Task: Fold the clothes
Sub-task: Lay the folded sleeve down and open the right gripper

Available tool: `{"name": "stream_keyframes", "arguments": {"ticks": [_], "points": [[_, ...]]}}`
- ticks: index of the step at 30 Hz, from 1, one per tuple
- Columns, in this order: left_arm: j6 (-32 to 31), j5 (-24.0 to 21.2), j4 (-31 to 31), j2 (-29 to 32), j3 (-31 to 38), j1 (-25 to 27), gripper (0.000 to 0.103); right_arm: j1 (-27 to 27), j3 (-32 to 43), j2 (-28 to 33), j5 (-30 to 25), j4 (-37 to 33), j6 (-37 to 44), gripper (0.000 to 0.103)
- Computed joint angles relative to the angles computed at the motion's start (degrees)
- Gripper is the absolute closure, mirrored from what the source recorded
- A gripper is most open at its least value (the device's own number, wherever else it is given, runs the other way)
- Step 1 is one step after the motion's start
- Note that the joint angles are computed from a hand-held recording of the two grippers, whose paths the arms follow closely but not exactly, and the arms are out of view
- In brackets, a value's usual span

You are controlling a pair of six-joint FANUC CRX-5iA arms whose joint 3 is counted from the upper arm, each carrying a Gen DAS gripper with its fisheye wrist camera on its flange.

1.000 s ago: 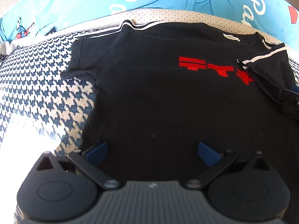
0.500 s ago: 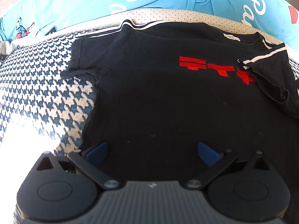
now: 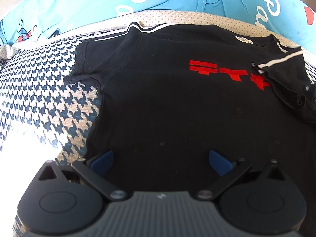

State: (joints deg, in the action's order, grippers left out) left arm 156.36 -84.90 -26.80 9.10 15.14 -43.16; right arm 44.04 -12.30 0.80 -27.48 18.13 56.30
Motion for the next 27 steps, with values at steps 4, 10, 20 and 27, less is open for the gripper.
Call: {"name": "stream_keyframes", "arguments": {"ticks": [4, 10, 20, 27], "points": [[0.25, 0.13, -0.74, -0.13, -0.19, -0.55, 0.000, 0.53, -3.69, 0.15, 0.33, 13.79, -10.77, 0.062], [-0.12, 0.34, -0.97, -0.81, -0.57, -0.51, 0.000, 0.03, -5.56, -0.74, -0.86, 20.41, -18.73, 0.060], [4.89, 2.37, 0.67, -4.68, -4.07, 2.64, 0.000, 0.90, -5.70, -3.24, -0.18, 14.52, -7.92, 0.057], [7.63, 0.78, 0.03, -6.56, -5.06, 4.84, 0.000, 2.56, 3.45, -2.83, -12.47, -9.24, 21.80, 0.056]]}}
